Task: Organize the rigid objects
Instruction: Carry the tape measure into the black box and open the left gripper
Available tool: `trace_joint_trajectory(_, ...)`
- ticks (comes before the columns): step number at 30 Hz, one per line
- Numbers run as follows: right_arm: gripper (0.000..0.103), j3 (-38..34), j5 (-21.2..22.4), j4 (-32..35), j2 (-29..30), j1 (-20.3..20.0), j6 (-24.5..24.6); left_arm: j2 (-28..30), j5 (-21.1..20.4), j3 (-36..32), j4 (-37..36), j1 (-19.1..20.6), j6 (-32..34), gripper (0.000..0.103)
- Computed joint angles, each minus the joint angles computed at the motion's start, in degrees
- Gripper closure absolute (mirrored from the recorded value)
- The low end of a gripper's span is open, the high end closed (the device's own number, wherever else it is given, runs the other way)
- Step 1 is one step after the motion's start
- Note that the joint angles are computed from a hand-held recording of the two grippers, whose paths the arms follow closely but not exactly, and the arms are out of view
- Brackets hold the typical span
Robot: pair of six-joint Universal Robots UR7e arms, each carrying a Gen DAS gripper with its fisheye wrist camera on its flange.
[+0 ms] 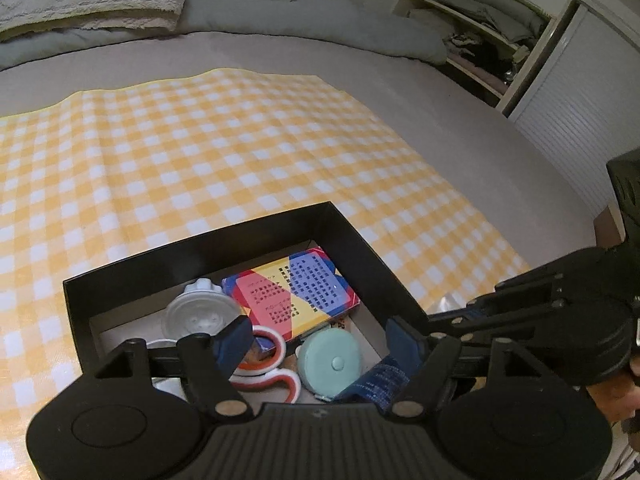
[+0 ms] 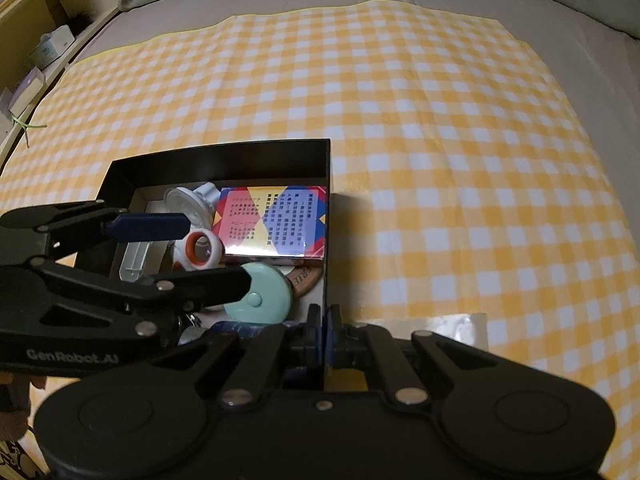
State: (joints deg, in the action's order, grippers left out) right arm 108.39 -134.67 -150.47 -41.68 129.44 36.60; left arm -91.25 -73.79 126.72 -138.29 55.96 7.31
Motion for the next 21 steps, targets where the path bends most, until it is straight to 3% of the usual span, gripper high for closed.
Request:
trace_joint_trajectory(13,0.1,-0.05,-0.04,0.06,0.03,0.02,0.15,-4.83,6.24,1.19,4.73,-4.04,-1.37,0.0)
trace_joint_trajectory(21,0.1,-0.04,-0.16,0.12,-0.01,0.01,0.02,-8.02,7.79,0.8,8.75,-5.1,-5.35,0.0)
